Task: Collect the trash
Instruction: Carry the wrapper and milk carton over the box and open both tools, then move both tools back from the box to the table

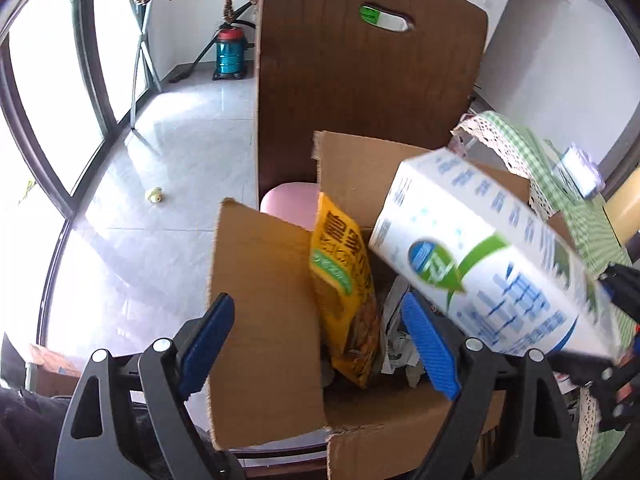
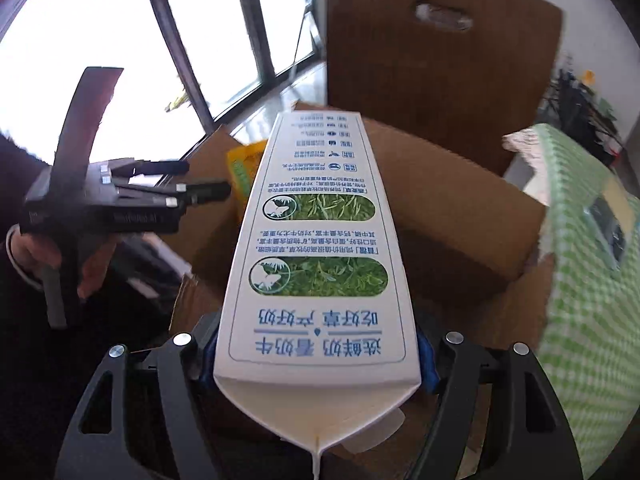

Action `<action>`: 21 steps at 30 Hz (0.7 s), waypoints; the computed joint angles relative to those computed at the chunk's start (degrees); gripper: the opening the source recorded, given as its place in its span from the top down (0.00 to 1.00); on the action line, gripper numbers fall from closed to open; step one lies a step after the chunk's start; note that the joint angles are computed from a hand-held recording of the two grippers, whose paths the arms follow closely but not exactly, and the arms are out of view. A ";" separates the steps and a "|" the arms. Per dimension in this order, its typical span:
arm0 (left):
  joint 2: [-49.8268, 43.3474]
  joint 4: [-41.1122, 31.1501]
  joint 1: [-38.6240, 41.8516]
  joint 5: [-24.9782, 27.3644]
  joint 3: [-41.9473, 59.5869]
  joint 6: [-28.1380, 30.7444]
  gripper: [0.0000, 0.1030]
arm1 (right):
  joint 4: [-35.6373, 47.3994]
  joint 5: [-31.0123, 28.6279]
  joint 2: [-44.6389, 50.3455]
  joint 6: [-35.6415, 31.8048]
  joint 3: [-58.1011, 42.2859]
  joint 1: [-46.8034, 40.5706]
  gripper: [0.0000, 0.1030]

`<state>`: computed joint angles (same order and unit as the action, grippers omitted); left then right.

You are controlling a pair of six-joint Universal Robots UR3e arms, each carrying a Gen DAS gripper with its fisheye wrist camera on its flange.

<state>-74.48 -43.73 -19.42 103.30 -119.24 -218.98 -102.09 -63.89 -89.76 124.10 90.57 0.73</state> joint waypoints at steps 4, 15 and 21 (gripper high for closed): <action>3.58 -1.71 0.67 0.24 -0.84 -0.32 0.19 | -16.71 -15.69 5.30 2.23 2.74 7.37 0.15; -0.56 2.40 -3.37 -0.07 1.54 0.97 0.19 | -29.25 -12.27 -0.71 15.83 2.94 -1.55 0.14; -2.71 -0.38 -9.20 3.91 7.49 -1.03 0.19 | -15.92 -4.96 -7.65 18.27 4.75 -6.53 0.14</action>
